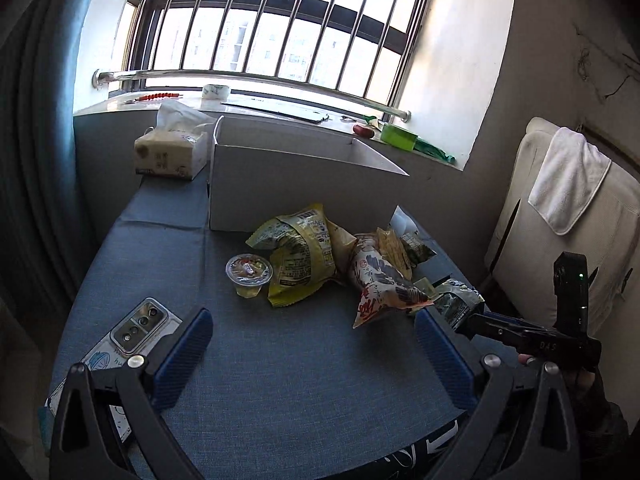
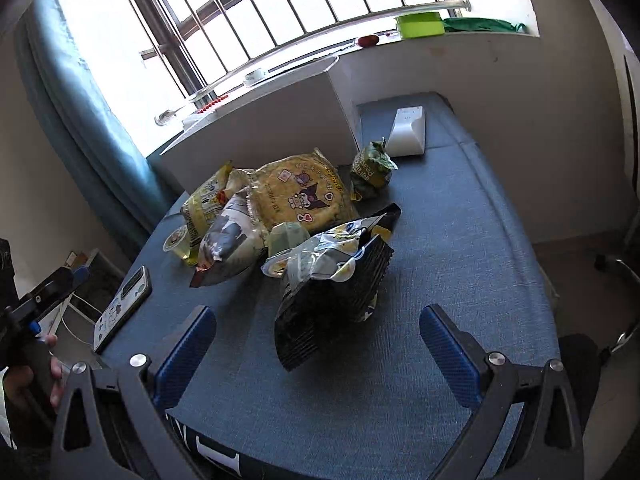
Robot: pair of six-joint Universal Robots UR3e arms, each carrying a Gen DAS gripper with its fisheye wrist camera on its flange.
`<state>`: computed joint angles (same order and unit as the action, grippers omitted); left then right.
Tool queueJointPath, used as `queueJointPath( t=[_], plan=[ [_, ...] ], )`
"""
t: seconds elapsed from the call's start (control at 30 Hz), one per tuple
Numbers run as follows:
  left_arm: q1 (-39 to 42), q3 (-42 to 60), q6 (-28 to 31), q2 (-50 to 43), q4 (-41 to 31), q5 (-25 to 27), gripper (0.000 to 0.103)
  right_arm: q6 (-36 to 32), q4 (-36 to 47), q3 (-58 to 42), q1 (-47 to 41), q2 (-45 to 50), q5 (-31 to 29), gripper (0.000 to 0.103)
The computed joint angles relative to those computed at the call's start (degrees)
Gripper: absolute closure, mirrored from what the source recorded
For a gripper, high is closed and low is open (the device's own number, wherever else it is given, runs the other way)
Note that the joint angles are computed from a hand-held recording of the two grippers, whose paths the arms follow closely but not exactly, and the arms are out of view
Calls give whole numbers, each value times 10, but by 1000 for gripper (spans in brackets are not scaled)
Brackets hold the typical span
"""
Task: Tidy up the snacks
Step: 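Move both tools back over the remaining snacks, then grasp the dark chip bag with the right tool while the left tool grasps the clear cup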
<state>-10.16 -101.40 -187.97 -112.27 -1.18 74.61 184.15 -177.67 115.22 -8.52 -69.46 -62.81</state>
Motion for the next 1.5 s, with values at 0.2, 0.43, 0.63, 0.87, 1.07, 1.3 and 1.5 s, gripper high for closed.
queueJointPath(
  t=[0.2,0.43,0.63,0.87,1.07,1.3,1.5],
  plan=[
    [1,9,1,-16,-5,1,0,12,22,-76,-5,70,20,0],
    [8,13,-8,-30,-6,5,0,17,16,-69,-22,74,51,52],
    [15,67,6,-79,-40,13,0,26,-44,34,-55,9,76,53],
    [7,266,58,-198,-163,58,0,14,-51,71,-74,-38,90,53],
    [-3,441,78,-289,-279,92,1,2,-11,16,-5,-30,-25,52],
    [3,548,75,-336,-367,72,5,-18,13,-20,27,-27,-70,52],
    [6,637,89,-375,-439,45,51,-10,4,-9,17,-36,-44,52]
  ],
)
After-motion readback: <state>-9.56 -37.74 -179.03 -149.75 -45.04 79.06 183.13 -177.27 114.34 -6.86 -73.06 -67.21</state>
